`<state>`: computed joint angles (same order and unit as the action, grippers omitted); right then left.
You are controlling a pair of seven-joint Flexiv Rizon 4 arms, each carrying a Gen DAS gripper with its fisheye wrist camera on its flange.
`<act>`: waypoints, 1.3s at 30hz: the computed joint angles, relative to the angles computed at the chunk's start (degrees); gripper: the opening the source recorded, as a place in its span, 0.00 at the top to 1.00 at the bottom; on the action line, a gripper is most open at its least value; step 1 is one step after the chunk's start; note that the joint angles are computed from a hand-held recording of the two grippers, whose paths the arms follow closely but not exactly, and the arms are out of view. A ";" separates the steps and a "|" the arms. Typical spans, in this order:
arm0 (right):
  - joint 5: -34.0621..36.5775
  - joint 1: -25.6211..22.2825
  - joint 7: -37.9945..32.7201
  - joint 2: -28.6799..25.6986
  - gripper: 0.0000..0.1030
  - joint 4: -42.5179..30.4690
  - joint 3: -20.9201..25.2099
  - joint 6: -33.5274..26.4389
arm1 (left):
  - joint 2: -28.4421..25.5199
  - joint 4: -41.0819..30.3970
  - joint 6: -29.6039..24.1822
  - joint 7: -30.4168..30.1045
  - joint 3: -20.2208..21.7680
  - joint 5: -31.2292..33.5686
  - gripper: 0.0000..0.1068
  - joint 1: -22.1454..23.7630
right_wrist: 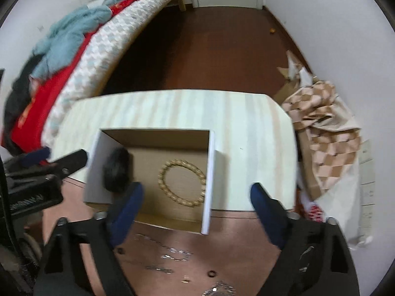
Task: Organize jewelry
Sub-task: 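Withdraw both open tools from the box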
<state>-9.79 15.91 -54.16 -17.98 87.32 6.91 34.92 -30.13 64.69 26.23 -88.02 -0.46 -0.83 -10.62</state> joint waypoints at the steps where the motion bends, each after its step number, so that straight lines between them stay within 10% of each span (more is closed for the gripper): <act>1: -1.74 0.66 1.18 0.17 0.08 0.74 -0.38 -0.51 | 0.44 0.79 0.42 -0.18 0.28 0.53 0.04 -0.19; 39: -21.27 2.90 19.73 19.73 0.04 12.90 4.53 -4.07 | 24.53 23.59 15.77 -1.44 -0.82 0.65 0.04 1.61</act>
<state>-31.05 18.82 -34.43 1.75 100.23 11.44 30.85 -5.59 88.28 42.00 -89.46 -1.28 -0.18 -9.01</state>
